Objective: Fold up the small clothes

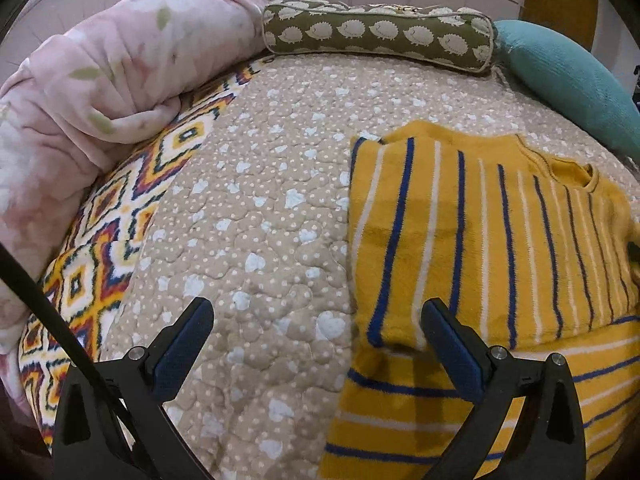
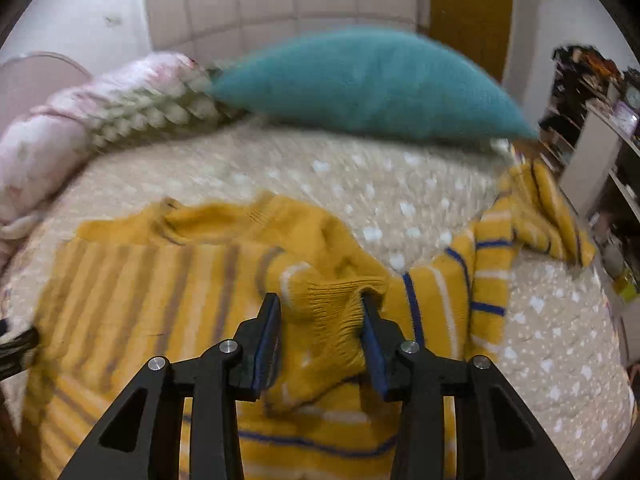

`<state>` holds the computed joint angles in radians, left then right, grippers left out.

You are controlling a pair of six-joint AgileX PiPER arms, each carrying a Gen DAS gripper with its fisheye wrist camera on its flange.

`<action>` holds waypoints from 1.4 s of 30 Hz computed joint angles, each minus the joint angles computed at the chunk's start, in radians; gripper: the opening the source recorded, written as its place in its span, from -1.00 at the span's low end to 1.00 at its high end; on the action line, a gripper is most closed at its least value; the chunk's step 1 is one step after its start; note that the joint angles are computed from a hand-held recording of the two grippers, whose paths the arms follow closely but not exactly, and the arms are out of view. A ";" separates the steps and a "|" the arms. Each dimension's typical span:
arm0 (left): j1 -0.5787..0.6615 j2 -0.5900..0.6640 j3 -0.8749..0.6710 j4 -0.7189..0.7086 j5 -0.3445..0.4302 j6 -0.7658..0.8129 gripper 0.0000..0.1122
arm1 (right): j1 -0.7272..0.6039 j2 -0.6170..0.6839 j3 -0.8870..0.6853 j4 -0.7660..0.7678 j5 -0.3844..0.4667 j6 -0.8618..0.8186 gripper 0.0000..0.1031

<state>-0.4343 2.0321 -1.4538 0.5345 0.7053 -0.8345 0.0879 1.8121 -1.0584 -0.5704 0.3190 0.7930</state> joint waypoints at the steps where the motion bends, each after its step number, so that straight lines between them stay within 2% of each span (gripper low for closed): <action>1: -0.004 -0.012 0.008 0.004 -0.003 -0.005 0.84 | -0.014 0.038 -0.029 0.059 0.019 -0.058 -0.13; 2: -0.007 -0.021 0.020 0.012 -0.009 -0.014 0.84 | -0.025 0.038 -0.021 0.077 -0.001 -0.078 -0.13; 5: -0.026 -0.044 0.030 0.033 -0.007 -0.038 0.84 | -0.025 -0.019 0.008 0.138 0.014 -0.151 -0.10; 9: -0.046 -0.064 0.033 0.025 -0.014 -0.042 0.84 | -0.046 -0.126 0.124 0.202 -0.046 -0.220 0.00; 16: -0.087 -0.046 -0.004 0.011 0.004 -0.027 0.84 | -0.084 -0.173 0.219 0.368 -0.097 -0.384 0.01; 20: -0.095 -0.034 -0.010 0.006 0.006 -0.028 0.84 | -0.111 -0.182 0.240 0.583 -0.087 -0.605 0.02; 22: -0.095 -0.031 -0.008 0.003 0.006 -0.025 0.84 | -0.122 -0.225 0.272 0.623 -0.096 -0.649 0.03; 24: -0.089 -0.032 0.002 0.002 -0.005 -0.029 0.84 | -0.135 -0.267 0.302 0.669 -0.101 -0.701 0.25; 26: -0.080 -0.025 0.007 0.005 -0.010 -0.033 0.84 | -0.153 -0.314 0.335 0.674 -0.103 -0.717 0.33; 31: -0.042 0.046 -0.023 -0.041 0.007 0.006 0.84 | -0.248 -0.380 0.370 0.776 -0.094 -0.849 0.33; 33: -0.022 0.038 0.006 -0.076 -0.040 0.019 0.84 | -0.301 -0.369 0.358 0.873 -0.081 -0.945 0.33; 35: -0.015 0.033 0.016 -0.098 -0.053 0.031 0.84 | -0.364 -0.352 0.348 1.045 -0.066 -1.107 0.33; 39: -0.010 0.018 0.036 -0.100 -0.068 0.037 0.84 | -0.455 -0.324 0.325 1.114 -0.063 -1.160 0.33; 42: -0.024 0.001 0.055 -0.065 -0.068 0.000 0.84 | -0.547 -0.306 0.301 1.296 -0.032 -1.332 0.33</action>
<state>-0.4586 2.0334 -1.3985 0.4695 0.6369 -0.8349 -0.4587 1.5064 -0.7576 0.7253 0.2871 -0.5391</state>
